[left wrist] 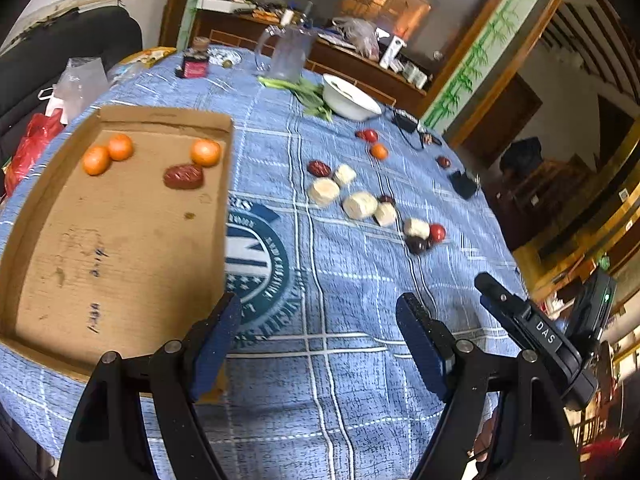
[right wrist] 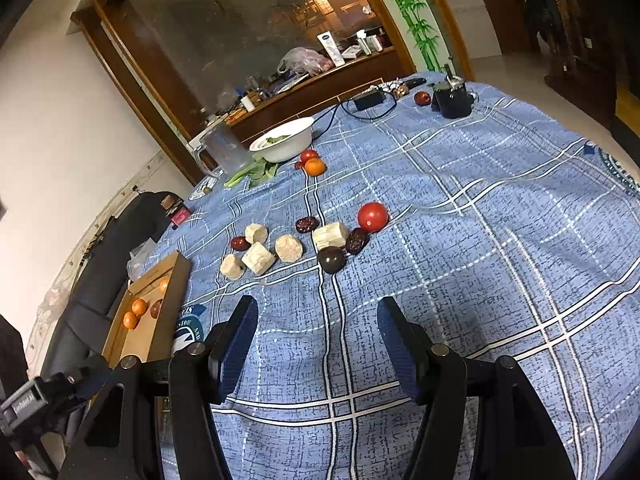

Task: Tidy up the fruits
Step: 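Withdraw both open grippers from the tray toward the fruit row, then grasp a round beige rice cake with the left gripper while the right gripper grasps a cream yam chunk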

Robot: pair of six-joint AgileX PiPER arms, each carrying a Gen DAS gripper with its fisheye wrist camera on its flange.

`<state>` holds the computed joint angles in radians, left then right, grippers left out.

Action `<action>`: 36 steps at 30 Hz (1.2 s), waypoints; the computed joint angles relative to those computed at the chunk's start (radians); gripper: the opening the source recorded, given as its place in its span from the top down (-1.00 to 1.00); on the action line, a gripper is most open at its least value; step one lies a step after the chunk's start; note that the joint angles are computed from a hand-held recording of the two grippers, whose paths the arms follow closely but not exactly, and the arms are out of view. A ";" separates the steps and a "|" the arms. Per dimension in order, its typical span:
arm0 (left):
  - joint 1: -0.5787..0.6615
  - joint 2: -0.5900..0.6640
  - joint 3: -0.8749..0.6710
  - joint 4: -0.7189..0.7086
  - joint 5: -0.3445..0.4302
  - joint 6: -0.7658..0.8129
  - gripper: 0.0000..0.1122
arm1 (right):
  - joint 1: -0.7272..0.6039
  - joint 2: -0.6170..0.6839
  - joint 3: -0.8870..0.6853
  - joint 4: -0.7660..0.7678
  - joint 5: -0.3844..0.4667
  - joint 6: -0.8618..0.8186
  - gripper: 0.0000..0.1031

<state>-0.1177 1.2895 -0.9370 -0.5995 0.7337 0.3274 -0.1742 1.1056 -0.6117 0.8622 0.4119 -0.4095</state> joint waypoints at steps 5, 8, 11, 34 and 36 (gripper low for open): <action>-0.039 0.043 -0.005 0.031 -0.027 -0.033 -0.41 | 0.029 0.042 0.006 0.020 -0.024 -0.038 -0.28; -0.057 0.073 -0.010 0.038 -0.044 -0.040 -0.41 | 0.014 0.070 0.008 0.081 -0.013 -0.113 -0.28; -0.074 0.112 -0.019 0.037 -0.057 -0.038 -0.40 | -0.024 0.106 0.005 0.167 0.027 -0.210 -0.28; -0.197 0.430 -0.417 0.206 -0.067 -0.243 -0.40 | 0.001 0.480 -0.453 -0.119 0.109 -0.068 -0.28; -0.202 0.485 -0.480 0.243 -0.084 -0.299 -0.40 | 0.018 0.533 -0.493 -0.145 0.084 -0.065 -0.25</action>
